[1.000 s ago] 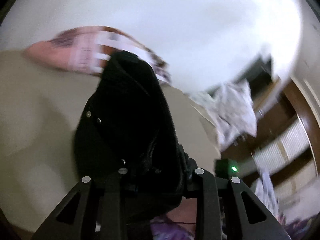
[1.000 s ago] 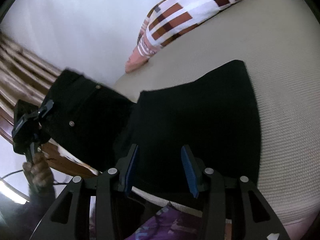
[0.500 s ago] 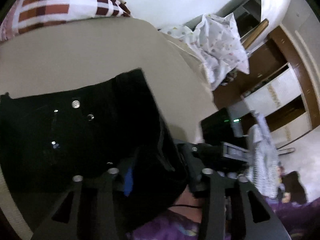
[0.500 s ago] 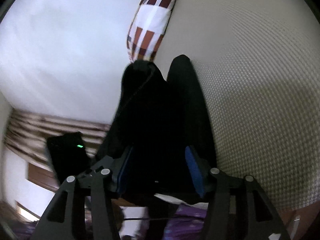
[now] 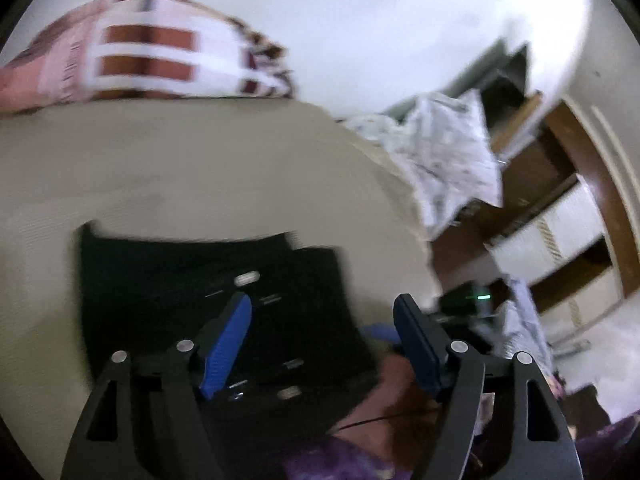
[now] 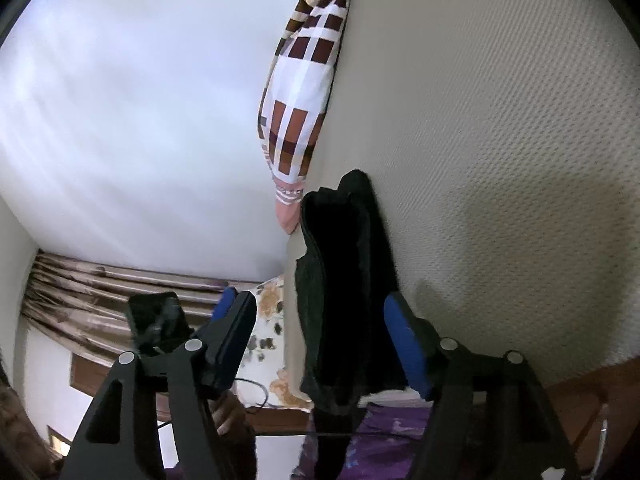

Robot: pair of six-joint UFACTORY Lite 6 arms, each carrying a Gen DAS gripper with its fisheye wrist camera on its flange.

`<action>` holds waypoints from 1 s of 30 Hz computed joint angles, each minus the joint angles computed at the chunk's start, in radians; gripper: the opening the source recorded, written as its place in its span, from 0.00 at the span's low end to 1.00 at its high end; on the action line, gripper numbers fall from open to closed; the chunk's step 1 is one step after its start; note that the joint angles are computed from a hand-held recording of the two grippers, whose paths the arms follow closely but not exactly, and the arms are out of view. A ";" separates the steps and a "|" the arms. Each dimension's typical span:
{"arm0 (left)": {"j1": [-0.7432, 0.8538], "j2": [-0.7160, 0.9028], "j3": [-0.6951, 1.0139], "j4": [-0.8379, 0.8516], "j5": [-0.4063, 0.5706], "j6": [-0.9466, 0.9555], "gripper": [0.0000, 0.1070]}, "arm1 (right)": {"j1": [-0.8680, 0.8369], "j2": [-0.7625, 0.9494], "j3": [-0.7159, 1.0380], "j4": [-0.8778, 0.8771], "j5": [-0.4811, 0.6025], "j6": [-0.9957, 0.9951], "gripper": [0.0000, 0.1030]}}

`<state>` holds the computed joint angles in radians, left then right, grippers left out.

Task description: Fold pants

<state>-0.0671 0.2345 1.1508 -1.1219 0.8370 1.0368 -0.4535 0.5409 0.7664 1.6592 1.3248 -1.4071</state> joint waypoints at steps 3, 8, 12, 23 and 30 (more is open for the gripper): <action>0.104 0.004 -0.101 0.002 -0.025 0.042 0.69 | -0.009 -0.010 0.005 -0.023 -0.043 0.010 0.65; 0.237 -0.011 -0.234 -0.016 -0.084 0.130 0.69 | 0.096 -0.013 0.093 -0.009 -0.155 0.053 0.65; 0.331 -0.007 -0.287 -0.050 -0.069 0.195 0.69 | 0.208 0.013 0.232 -0.040 -0.283 0.127 0.65; 0.369 0.050 -0.306 -0.061 -0.059 0.199 0.69 | 0.441 -0.085 0.349 -0.191 -0.652 0.221 0.12; 0.380 0.051 -0.292 -0.048 -0.058 0.170 0.69 | 0.433 -0.060 0.448 -0.122 -0.523 0.212 0.10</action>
<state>0.3131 0.2854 0.8588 -1.1696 0.7794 1.2064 -0.0206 0.4812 1.2139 1.5369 0.8014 -1.1949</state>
